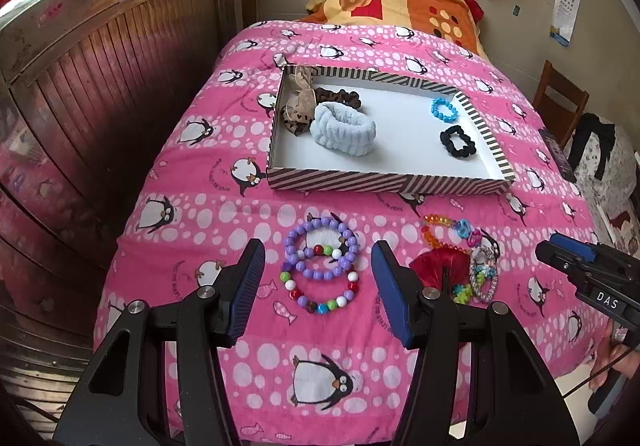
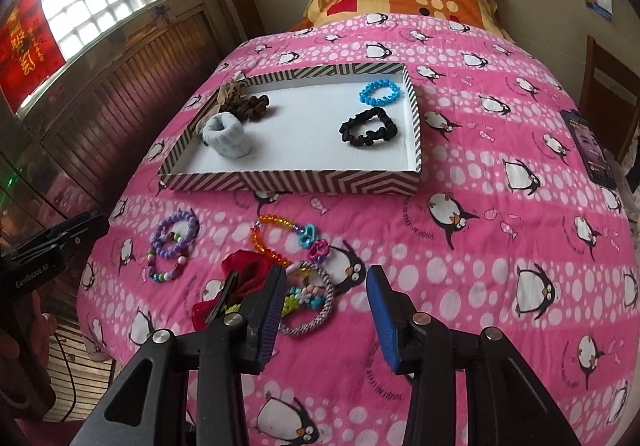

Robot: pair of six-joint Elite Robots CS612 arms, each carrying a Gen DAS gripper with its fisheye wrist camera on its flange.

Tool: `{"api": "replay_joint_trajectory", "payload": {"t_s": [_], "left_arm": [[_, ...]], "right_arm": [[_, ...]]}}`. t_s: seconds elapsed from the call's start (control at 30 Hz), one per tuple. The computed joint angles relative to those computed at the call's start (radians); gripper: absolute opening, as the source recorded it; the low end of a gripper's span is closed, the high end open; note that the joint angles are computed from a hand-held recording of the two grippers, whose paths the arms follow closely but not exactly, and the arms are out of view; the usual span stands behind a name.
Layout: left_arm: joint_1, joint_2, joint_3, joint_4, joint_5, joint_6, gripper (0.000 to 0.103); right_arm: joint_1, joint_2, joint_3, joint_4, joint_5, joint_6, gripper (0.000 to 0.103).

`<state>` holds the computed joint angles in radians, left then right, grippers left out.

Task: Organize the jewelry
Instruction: 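Withdraw both open tools from the box over the remaining jewelry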

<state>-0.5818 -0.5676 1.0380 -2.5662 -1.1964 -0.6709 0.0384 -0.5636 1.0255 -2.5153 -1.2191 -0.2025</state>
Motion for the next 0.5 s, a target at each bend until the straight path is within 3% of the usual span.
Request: {"api": "replay_joint_trajectory", "payload": {"t_s": [0.2, 0.5], "left_arm": [[-0.001, -0.018, 0.041, -0.031, -0.005, -0.006, 0.055], [0.017, -0.042, 0.111, -0.072, -0.088, -0.046, 0.055]], "right_arm": [[0.002, -0.016, 0.029, -0.013, -0.016, 0.0, 0.04], [0.0, -0.022, 0.058, 0.014, -0.024, -0.016, 0.04]]}}
